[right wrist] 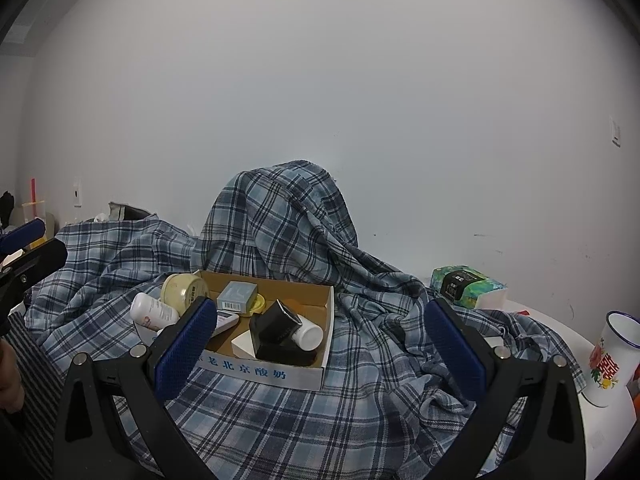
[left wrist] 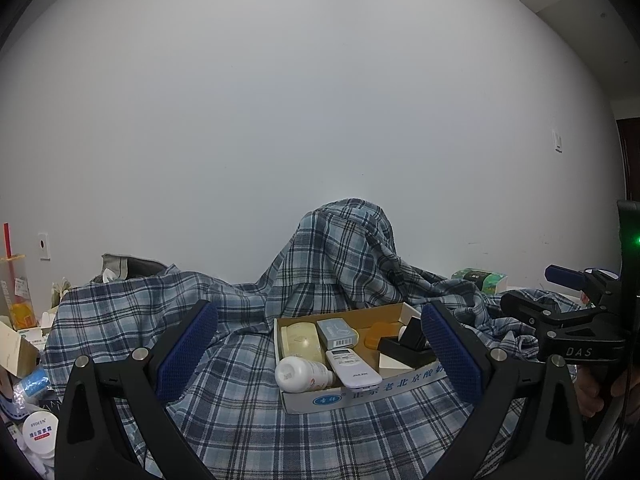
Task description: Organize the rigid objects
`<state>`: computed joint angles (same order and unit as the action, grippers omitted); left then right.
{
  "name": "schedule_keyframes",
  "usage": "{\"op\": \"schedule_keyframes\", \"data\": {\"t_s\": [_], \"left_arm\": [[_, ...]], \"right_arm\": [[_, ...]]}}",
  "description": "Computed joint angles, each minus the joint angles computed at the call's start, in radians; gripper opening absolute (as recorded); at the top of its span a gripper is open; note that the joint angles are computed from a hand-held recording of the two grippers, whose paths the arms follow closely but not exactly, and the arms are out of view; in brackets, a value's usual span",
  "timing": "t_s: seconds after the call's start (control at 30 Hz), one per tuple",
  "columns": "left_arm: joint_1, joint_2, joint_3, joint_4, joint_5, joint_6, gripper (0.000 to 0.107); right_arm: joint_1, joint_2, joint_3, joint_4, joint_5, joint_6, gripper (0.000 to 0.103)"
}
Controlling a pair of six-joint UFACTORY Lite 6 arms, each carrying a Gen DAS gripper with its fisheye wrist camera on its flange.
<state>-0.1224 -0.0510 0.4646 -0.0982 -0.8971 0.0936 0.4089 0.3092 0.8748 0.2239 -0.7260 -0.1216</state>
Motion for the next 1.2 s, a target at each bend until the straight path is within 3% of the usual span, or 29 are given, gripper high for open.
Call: {"op": "schedule_keyframes", "data": {"t_s": [1.2], "left_arm": [[-0.008,0.003,0.006,-0.026,0.015,0.005,0.103]], "right_arm": [[-0.002,-0.002,0.002,-0.004,-0.001,0.004,0.103]]}}
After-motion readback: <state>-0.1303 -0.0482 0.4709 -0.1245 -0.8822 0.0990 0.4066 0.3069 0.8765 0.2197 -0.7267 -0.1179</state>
